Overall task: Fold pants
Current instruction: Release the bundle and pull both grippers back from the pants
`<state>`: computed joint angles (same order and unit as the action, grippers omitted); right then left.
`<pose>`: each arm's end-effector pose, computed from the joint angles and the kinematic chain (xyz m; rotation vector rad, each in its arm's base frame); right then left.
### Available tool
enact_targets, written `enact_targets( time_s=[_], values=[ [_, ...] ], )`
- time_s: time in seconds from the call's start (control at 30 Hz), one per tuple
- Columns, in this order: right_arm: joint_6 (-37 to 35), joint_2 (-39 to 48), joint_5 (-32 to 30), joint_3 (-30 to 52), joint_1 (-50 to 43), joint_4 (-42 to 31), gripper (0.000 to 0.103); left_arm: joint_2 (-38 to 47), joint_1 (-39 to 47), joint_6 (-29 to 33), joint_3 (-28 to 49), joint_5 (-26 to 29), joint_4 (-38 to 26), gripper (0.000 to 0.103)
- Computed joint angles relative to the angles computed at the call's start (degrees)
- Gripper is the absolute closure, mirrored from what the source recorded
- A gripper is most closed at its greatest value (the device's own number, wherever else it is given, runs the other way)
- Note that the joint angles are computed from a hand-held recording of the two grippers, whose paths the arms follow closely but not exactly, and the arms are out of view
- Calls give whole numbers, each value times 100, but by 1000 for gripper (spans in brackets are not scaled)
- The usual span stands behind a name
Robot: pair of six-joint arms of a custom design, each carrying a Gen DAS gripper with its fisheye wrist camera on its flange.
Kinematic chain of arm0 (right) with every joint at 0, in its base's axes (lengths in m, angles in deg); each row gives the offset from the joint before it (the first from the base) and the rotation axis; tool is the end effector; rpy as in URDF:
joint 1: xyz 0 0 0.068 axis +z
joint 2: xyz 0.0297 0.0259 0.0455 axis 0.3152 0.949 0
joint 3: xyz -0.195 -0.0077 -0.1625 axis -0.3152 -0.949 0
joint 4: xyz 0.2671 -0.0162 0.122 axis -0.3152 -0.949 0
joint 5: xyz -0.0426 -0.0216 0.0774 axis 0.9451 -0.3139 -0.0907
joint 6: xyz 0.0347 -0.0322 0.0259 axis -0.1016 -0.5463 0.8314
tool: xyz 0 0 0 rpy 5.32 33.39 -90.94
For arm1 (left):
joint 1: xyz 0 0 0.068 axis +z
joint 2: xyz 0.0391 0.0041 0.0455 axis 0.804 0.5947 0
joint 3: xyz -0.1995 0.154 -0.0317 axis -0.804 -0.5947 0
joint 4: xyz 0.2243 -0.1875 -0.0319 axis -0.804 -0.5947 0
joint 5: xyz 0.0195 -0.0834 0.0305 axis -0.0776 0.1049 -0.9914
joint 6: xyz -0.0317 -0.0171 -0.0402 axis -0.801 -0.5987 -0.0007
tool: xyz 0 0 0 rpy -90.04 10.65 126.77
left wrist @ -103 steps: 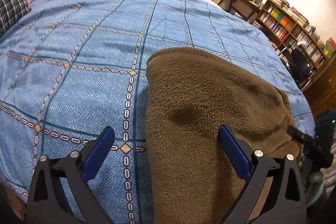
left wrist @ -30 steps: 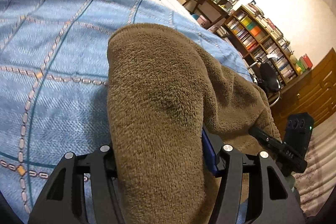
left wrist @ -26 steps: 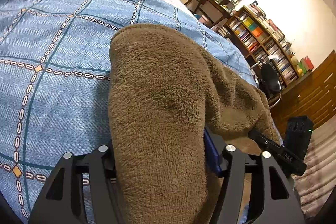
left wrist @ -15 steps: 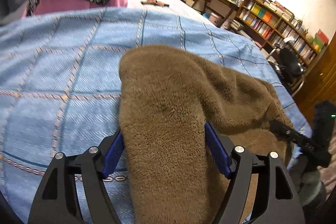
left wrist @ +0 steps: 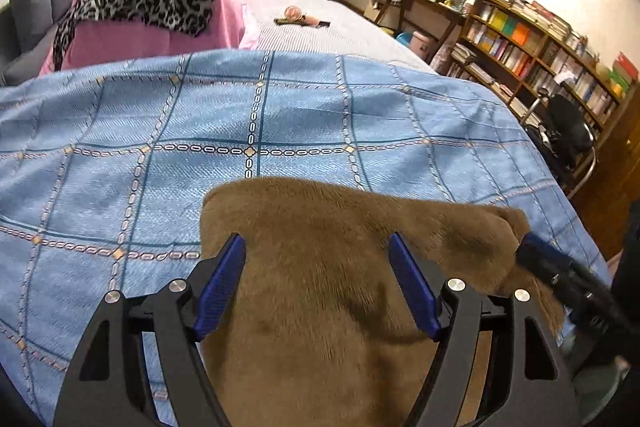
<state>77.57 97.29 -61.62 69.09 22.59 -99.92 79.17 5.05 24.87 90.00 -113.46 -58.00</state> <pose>0.2423 0.0348 0.2282 -0.2333 2.2918 0.6528 0.2030 -0.2075 0.2807 -0.1309 2.4232 -0.2280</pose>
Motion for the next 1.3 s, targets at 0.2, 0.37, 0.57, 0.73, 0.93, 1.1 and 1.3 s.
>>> enact_targets(
  time_s=[0.2,0.37,0.57,0.73,0.93,1.1,1.3],
  values=[
    [-24,898,321,-95,107,725,39,382,402,144,-205,350,493,29],
    [-156,967,465,-311,183,1075,38,593,482,167,-407,353,784,29],
    [-276,936,407,-212,132,813,37,256,477,41,-509,459,740,29],
    [-293,162,116,-194,-73,170,32,-408,222,-366,-498,204,294,23],
    [-357,-1274,-232,-341,-453,-830,31,-570,-843,-1027,58,-991,-992,22],
    [-576,-2389,81,-387,-442,-1889,24,-6,-1921,-2070,768,-1716,-2416,15],
    [-939,-3378,-385,-218,-1079,-3093,22,412,-2865,-3485,1335,-2011,-3661,8]
  ],
)
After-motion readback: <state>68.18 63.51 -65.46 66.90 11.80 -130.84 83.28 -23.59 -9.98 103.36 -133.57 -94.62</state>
